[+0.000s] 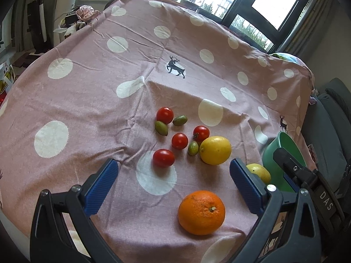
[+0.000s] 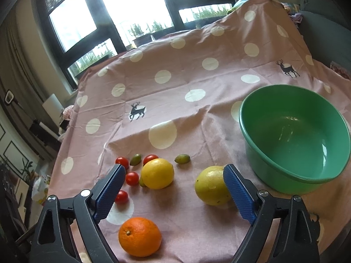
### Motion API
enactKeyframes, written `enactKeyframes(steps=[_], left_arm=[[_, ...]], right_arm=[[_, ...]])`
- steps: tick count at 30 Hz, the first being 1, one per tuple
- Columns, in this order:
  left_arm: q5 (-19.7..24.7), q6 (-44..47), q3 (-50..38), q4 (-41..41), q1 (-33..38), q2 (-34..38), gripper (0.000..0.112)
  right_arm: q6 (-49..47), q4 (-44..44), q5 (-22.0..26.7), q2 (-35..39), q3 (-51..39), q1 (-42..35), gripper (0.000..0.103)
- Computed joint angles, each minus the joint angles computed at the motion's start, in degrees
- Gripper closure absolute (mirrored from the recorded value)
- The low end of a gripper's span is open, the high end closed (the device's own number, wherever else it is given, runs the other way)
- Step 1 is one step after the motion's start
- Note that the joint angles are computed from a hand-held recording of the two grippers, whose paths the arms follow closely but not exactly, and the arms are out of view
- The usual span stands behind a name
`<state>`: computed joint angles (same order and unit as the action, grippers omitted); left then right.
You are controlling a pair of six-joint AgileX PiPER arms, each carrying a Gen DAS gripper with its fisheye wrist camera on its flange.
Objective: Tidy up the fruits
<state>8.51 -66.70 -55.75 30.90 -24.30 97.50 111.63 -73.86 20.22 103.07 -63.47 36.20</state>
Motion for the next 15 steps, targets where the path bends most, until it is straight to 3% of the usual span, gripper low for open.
enactKeyframes(steps=[10,12,15], left_arm=[[-2.1,7.7,0.5,-8.9,0.2,-0.3,0.014],[-1.9,5.1,0.5,-6.2,-0.1,-0.3,0.016],[0.2,-6.1,-0.1,4.4,-1.1,-0.2,0.017]], right_arm=[[0.4,0.0,-1.9,-0.4,1.0,-1.2,0.013],[1.2,-0.7,-2.3,-0.5,1.2,-1.3,0.013],[3.5,-2.7,-2.3,-0.8,1.8,-1.4,0.013]])
